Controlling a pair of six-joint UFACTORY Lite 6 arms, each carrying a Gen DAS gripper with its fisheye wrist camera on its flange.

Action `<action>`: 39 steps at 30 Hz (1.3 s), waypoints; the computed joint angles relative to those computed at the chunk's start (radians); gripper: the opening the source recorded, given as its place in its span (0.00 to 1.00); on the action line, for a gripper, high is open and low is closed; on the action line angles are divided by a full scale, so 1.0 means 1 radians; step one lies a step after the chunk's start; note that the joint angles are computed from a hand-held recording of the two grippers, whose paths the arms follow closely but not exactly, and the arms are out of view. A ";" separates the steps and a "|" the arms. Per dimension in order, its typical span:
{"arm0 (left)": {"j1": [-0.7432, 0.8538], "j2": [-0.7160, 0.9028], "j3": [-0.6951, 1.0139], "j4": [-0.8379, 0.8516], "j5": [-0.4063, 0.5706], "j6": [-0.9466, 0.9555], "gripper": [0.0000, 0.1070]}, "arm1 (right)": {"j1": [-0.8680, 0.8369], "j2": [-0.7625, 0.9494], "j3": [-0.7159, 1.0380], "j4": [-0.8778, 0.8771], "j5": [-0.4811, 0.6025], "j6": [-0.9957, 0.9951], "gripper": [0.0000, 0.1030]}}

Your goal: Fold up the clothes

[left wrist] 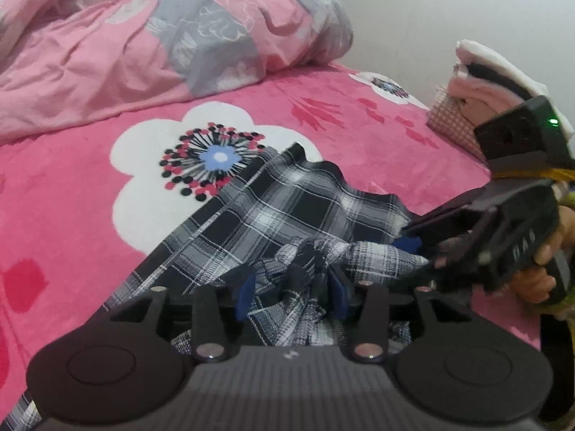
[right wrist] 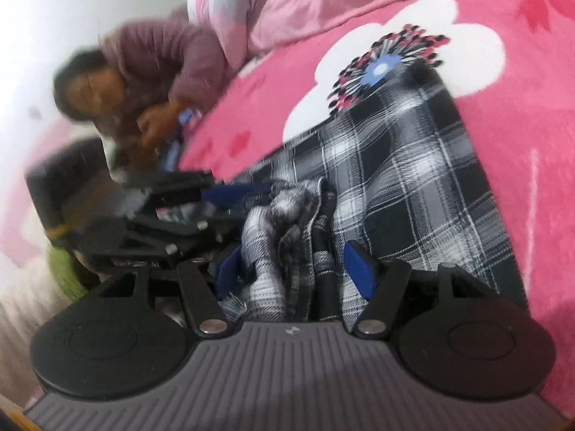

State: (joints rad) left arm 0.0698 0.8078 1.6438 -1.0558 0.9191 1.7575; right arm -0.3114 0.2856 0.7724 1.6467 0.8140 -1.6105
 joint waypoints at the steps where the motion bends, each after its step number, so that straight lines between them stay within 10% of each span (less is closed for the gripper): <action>1: 0.000 -0.013 -0.030 -0.030 -0.019 0.027 0.46 | 0.030 -0.016 0.009 -0.017 -0.043 0.011 0.57; 12: 0.079 -0.466 -0.541 -0.407 -0.234 0.400 0.52 | 0.280 -0.227 -0.054 -0.114 -0.417 0.135 0.21; 16: 0.289 -0.655 -0.628 -0.263 -0.186 0.166 0.53 | 0.374 -0.338 -0.107 -0.024 -0.562 0.116 0.13; 25: 0.937 -0.512 -0.416 -0.099 0.225 -0.068 0.53 | 0.226 -0.391 -0.040 -0.234 -0.557 0.322 0.04; 39: 1.021 -0.398 -0.445 -0.093 0.149 -0.020 0.51 | 0.095 -0.361 -0.089 -0.007 -0.513 0.062 0.04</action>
State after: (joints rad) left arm 1.0912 0.4096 1.1993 -1.1492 1.0678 1.7378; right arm -0.2168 -0.0756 0.6839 1.6401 0.3014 -1.5483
